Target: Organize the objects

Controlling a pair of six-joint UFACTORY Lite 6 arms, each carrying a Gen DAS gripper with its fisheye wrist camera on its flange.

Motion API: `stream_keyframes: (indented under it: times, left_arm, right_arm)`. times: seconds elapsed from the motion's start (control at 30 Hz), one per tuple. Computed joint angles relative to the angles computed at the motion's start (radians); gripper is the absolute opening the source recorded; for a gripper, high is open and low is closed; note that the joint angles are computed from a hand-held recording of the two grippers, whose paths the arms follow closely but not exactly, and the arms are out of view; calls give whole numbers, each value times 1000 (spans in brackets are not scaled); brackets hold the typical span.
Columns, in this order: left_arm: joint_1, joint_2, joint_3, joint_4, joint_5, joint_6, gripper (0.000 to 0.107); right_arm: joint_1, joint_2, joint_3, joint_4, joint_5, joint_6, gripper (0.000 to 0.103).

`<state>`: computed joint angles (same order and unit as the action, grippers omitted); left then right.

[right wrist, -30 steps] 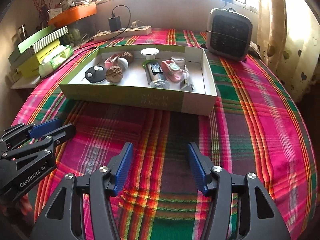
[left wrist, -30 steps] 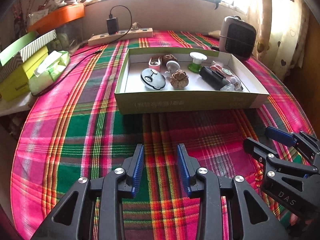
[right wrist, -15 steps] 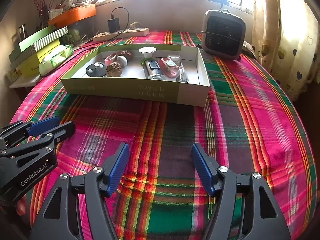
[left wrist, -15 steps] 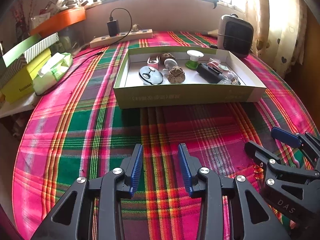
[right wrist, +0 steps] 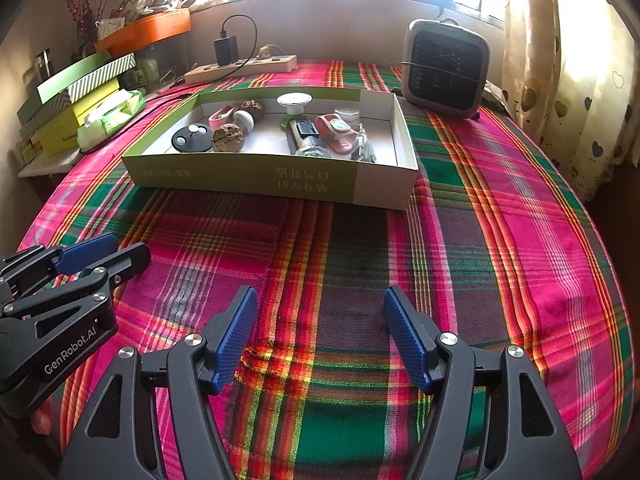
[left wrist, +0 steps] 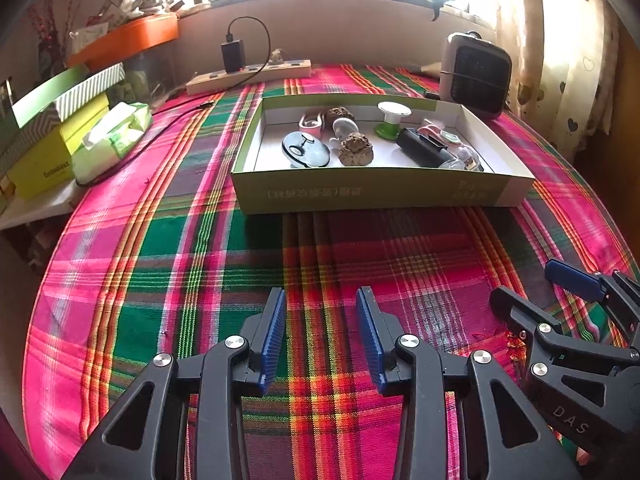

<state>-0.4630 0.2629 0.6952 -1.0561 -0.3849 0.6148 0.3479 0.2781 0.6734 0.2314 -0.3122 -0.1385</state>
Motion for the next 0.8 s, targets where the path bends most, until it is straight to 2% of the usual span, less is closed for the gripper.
stream_keyframes:
  times: [0.8]
  left_arm:
    - [-1,-5,-8,5,-3,-7,35]
  right_arm:
    - [2,-4,-4,6,0,-3,67]
